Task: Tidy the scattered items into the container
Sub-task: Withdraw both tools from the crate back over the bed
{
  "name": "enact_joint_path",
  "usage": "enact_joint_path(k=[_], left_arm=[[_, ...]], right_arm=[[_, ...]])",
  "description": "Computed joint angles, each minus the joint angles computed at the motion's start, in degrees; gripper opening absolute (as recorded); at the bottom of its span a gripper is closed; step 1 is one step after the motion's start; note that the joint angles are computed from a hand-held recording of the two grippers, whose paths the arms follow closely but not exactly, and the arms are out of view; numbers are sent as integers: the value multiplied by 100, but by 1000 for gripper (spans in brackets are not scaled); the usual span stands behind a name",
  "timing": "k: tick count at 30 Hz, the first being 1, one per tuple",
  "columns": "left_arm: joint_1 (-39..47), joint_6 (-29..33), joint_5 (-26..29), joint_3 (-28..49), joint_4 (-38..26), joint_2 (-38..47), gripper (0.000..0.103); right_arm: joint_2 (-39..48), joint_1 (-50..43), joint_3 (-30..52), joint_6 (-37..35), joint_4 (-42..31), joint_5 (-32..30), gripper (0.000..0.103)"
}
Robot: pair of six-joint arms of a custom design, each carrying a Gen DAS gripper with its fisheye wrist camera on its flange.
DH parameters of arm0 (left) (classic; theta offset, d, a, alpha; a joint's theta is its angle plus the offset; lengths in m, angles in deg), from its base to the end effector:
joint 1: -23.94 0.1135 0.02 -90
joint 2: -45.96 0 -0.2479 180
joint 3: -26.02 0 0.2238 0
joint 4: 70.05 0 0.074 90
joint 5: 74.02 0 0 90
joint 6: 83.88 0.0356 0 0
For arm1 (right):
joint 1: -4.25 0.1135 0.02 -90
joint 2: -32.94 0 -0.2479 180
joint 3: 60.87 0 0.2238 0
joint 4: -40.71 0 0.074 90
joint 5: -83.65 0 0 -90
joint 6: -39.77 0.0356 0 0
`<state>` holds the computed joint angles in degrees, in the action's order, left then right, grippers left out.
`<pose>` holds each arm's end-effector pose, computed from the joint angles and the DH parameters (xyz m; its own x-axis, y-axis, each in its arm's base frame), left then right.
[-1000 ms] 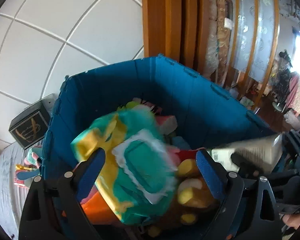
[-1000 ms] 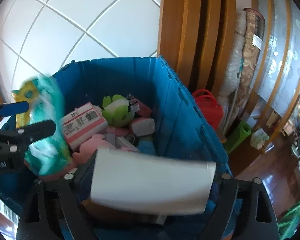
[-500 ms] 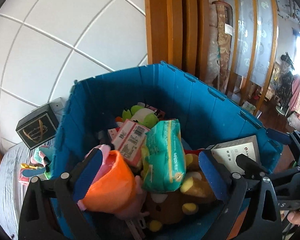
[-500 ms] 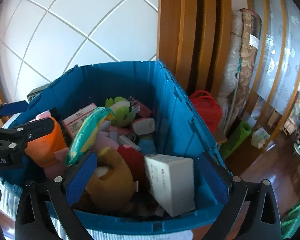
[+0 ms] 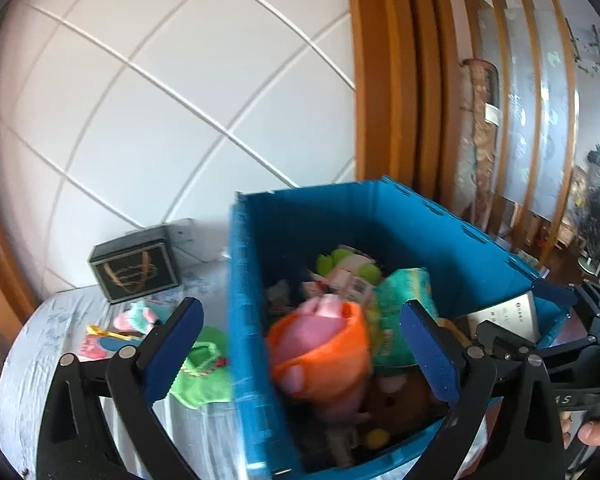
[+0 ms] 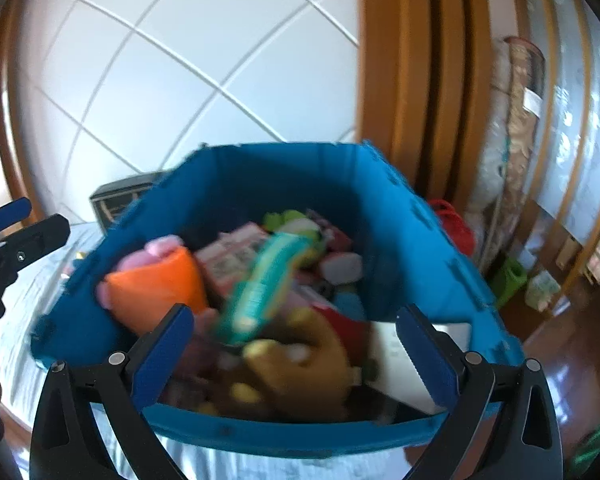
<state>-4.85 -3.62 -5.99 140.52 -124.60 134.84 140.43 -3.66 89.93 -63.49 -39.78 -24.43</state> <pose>0.2786 -0.1379 0.4064 -0.4448 0.0654 -0.8932 0.0856 0.9959 0.0303 0.3415 -0.0363 0.4383 -0.5564 -0.1428 -0.8185 -0.2483 0.9687 -0.0002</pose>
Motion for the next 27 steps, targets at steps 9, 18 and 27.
enact_joint_path(k=[9, 18, 27], left_arm=[[2052, 728, 1487, -1642, 137, -1771, 100], [5603, 2270, 4076, -2261, -264, -2350, 100], [7492, 3397, 5288, -2165, -535, -1444, 100]], right_arm=[[-898, 2092, -606, 842, 308, 1249, 103], [-565, 4640, -265, 1914, 286, 2908, 103], [330, 5886, 57, 2798, 185, 3659, 103]])
